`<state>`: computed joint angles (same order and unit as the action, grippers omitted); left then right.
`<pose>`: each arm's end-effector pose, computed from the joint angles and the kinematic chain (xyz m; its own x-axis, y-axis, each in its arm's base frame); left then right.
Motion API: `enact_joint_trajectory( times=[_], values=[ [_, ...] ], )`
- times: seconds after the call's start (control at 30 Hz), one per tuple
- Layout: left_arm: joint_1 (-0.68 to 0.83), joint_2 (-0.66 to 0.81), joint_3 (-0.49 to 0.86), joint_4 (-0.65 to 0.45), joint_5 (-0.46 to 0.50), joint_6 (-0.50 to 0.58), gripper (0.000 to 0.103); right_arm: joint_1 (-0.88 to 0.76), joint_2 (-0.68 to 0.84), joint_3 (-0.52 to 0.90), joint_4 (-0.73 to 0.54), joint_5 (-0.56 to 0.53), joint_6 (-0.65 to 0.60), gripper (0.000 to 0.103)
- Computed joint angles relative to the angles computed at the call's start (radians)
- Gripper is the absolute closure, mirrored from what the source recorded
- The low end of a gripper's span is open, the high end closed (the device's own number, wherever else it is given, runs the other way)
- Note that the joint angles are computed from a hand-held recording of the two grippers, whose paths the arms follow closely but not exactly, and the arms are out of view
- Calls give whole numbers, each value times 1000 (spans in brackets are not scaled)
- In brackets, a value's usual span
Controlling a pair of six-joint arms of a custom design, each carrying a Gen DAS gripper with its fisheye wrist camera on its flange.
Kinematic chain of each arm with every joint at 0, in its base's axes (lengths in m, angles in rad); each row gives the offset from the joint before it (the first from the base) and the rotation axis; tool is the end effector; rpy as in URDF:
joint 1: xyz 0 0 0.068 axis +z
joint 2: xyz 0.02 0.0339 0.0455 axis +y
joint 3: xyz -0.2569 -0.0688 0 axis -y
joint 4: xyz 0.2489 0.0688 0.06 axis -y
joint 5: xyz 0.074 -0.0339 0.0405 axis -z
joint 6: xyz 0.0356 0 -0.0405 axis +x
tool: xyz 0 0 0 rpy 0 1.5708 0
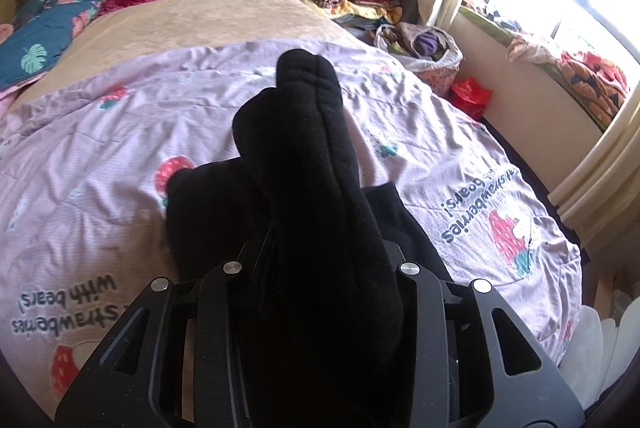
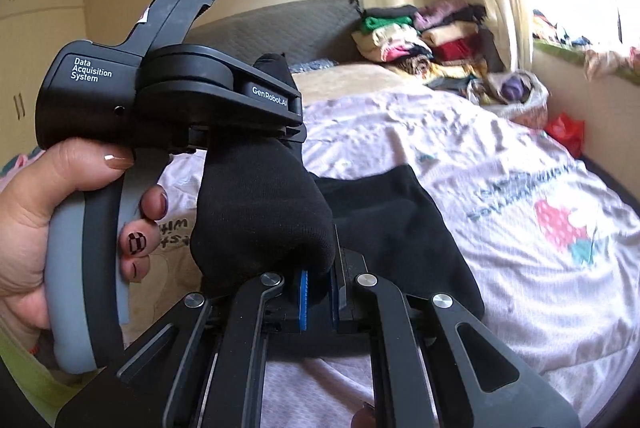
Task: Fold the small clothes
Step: 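Lift the gripped edge with both grippers and fold it over the shirt, then open both grippers to release the new fold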
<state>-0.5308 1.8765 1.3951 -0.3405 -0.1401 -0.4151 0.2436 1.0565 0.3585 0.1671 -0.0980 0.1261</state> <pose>0.3648 -0.2084 0.2164 -0.7471 -0.0245 -0.6643 0.1289 0.9750 -0.1810 0.2100 0.0558 0.1678 -0.5280 -0.0022 -0.8493 -0.2576 0.9533 0.1576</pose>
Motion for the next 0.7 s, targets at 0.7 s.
enact_joint_trajectory(
  times=[0.7],
  values=[
    [-61,300,330,-151,13,-12,60,-309,293,129,-109,-408,158,91]
  ],
)
